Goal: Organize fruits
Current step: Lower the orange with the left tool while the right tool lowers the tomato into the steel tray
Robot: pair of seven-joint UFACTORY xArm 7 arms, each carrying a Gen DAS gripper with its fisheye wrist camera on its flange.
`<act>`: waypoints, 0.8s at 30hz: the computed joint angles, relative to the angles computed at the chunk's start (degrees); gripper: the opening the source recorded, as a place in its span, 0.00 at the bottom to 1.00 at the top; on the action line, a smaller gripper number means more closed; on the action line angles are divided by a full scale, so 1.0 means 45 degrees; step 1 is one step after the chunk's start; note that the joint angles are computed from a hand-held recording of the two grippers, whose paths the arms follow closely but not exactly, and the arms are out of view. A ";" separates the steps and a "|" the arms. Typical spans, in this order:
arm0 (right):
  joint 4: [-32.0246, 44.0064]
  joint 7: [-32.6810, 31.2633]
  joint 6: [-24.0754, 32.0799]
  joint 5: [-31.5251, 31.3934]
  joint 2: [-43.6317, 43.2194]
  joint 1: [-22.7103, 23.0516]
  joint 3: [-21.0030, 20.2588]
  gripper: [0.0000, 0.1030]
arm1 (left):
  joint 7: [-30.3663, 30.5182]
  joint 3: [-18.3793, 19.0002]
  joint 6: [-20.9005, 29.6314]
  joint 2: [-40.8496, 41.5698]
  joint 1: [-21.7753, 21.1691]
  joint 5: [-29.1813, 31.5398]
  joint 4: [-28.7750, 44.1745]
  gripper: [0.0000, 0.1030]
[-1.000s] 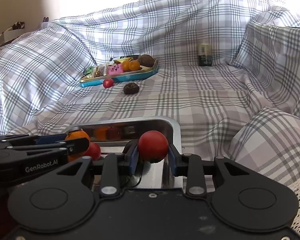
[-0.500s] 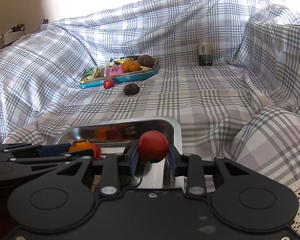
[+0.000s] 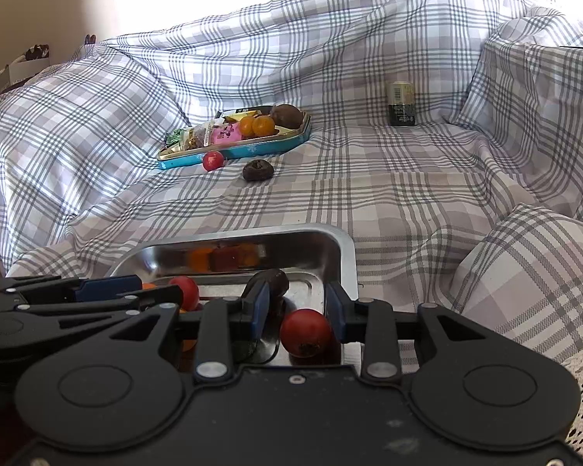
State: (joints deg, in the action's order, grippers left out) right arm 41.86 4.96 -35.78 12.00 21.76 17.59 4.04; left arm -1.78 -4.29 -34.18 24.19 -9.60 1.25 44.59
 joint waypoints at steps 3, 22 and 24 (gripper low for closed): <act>0.0012 -0.0002 -0.0024 -0.0008 0.0021 0.0003 -0.0006 0.35 | 0.0073 0.0060 -0.0089 0.0000 -0.0089 -0.0145 -0.0030 0.46; 0.0079 -0.0059 0.0000 0.0055 0.0073 0.0049 -0.0031 0.35 | 0.0620 0.0347 -0.0109 0.0049 -0.0667 -0.1404 0.0037 0.46; 0.0088 -0.0063 0.0011 0.0064 0.0077 0.0056 -0.0033 0.35 | 0.0706 0.0375 -0.0110 0.0066 -0.0736 -0.1532 0.0053 0.46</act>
State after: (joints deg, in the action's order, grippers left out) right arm 42.25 4.68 -35.73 12.29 22.11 17.84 3.89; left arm 1.40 -2.60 -34.67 24.49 -12.91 -5.65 44.83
